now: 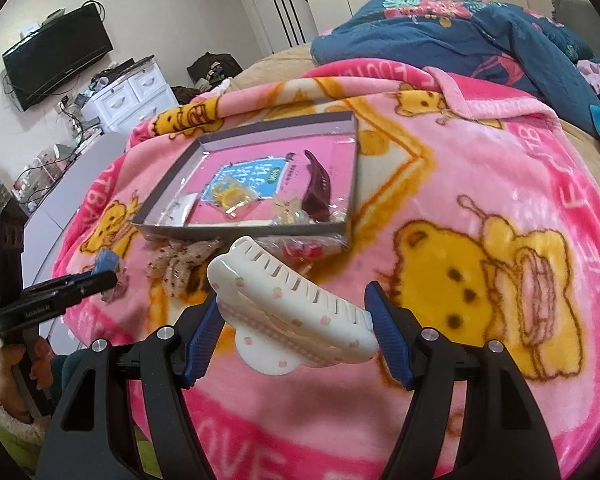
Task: Organize jewelry
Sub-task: 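Carry the blue clip and white claw clip into the box and open both tools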
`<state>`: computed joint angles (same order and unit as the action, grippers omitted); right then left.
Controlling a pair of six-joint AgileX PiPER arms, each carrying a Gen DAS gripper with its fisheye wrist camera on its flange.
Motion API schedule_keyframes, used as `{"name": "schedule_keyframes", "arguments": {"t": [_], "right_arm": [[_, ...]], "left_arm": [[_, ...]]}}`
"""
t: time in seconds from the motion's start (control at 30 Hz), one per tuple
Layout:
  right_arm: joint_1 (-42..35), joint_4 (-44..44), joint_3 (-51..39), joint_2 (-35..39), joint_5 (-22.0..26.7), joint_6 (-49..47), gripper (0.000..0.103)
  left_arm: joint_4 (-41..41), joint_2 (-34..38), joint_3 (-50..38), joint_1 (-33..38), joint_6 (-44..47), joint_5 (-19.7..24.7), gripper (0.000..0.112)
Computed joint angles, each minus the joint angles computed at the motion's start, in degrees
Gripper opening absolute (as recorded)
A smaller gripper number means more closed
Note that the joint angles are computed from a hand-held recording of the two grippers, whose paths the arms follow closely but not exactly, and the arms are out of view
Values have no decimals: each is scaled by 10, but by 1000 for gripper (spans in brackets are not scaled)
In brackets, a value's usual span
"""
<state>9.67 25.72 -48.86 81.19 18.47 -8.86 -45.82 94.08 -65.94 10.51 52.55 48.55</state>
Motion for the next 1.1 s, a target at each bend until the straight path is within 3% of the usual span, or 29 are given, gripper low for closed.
{"name": "schedule_keyframes", "arguments": {"t": [0.43, 1.1], "right_arm": [[39, -5, -87, 60, 1, 9, 68], [18, -76, -257, 175, 35, 66, 68]], "left_arm": [[-2, 38, -93, 36, -31, 9, 25], [59, 138, -263, -9, -120, 10, 25]]}}
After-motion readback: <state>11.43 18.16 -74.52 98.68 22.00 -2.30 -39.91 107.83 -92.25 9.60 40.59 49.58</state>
